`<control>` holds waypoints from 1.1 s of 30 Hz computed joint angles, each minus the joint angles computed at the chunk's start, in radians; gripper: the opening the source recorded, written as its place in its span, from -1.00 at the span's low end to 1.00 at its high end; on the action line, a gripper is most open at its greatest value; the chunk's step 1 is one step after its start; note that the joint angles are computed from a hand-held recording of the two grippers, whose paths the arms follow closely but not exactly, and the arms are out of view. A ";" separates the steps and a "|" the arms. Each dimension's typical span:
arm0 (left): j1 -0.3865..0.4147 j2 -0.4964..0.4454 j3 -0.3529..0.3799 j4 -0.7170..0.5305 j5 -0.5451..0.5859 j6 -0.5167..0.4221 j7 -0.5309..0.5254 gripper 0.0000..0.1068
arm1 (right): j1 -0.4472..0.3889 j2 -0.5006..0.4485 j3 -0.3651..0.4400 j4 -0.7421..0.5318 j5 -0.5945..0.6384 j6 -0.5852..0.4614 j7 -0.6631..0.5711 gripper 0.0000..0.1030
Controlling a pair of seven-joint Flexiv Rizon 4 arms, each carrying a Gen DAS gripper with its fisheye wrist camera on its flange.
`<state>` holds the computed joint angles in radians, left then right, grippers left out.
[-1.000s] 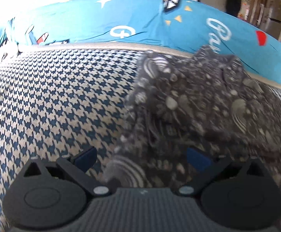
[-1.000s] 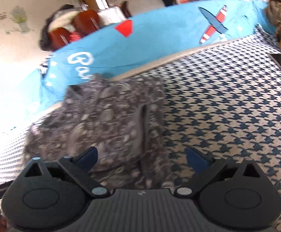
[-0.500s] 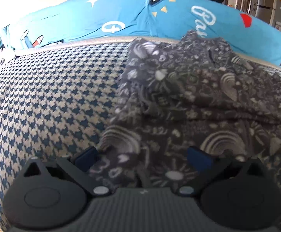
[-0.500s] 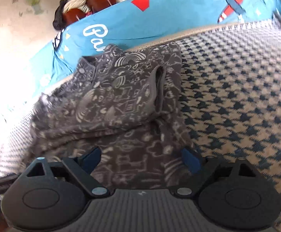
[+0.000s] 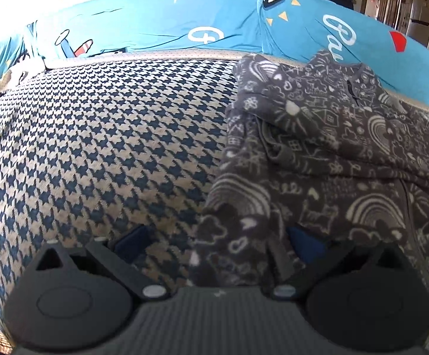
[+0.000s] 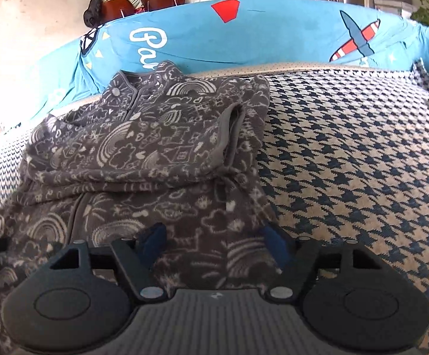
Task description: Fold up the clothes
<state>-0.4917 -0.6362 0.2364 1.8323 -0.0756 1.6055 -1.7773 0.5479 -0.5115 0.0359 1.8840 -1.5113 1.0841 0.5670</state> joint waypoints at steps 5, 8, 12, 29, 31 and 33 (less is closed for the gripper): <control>0.036 0.029 -0.051 0.043 0.003 0.074 0.028 0.93 | -0.010 0.034 0.011 0.037 -0.057 -0.006 0.145 0.48; 0.067 0.053 -0.109 0.080 -0.003 0.099 0.074 0.93 | -0.014 0.049 0.027 0.057 -0.088 -0.013 0.181 0.48; 0.083 0.072 -0.157 0.123 -0.004 0.144 0.143 0.93 | 0.008 0.064 0.051 0.078 -0.101 -0.066 0.162 0.48; 0.063 0.055 -0.143 0.159 -0.104 0.154 0.211 0.93 | 0.080 0.071 0.058 0.104 0.138 -0.210 0.028 0.69; 0.081 0.059 -0.162 0.169 -0.107 0.159 0.217 0.93 | 0.079 0.075 0.060 0.108 0.141 -0.213 0.029 0.69; 0.090 0.063 -0.171 0.176 -0.109 0.165 0.225 0.93 | 0.075 0.080 0.061 0.113 0.141 -0.207 0.036 0.69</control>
